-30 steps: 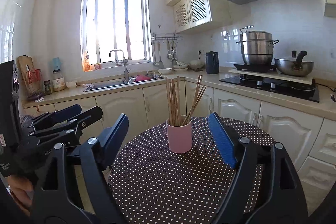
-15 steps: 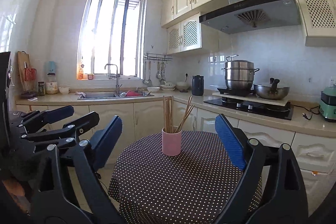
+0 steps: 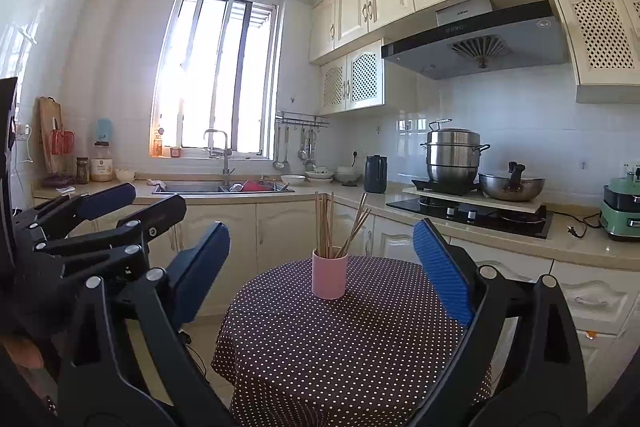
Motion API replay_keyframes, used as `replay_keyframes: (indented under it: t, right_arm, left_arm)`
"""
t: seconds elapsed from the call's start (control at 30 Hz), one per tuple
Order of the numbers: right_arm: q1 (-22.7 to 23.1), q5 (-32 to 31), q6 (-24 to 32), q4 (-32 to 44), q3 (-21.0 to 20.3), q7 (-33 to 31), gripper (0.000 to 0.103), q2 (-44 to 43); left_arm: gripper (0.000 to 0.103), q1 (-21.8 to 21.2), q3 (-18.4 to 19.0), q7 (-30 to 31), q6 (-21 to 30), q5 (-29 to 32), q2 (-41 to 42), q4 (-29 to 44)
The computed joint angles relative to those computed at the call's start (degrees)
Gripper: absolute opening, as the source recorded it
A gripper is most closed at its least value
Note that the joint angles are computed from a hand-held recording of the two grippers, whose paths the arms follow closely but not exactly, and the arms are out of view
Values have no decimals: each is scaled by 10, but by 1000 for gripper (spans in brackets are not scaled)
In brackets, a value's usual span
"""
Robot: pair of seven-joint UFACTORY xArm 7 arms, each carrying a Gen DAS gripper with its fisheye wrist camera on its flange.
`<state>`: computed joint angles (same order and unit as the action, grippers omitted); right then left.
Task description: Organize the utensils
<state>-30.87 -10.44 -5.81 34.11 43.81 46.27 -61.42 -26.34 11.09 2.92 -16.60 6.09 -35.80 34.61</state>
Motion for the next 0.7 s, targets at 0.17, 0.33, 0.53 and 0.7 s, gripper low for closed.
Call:
replay_keyframes:
  t: [0.17, 0.33, 0.53, 0.7]
  right_arm:
    - [8, 2, 5, -7, -5, 2, 92, -10]
    - [7, 0, 11, -11, -6, 4, 92, -21]
    - [9, -3, 16, -15, -6, 9, 92, -30]
    - [8, -6, 21, -15, -6, 11, 92, -34]
  left_arm:
    - [67, 7, -8, -3, -20, 4, 1, -4]
    - [67, 10, -11, -12, -29, 11, 2, -8]
    - [67, 11, -12, -22, -35, 22, 3, -10]
    - [67, 7, -10, -28, -39, 30, 5, -11]
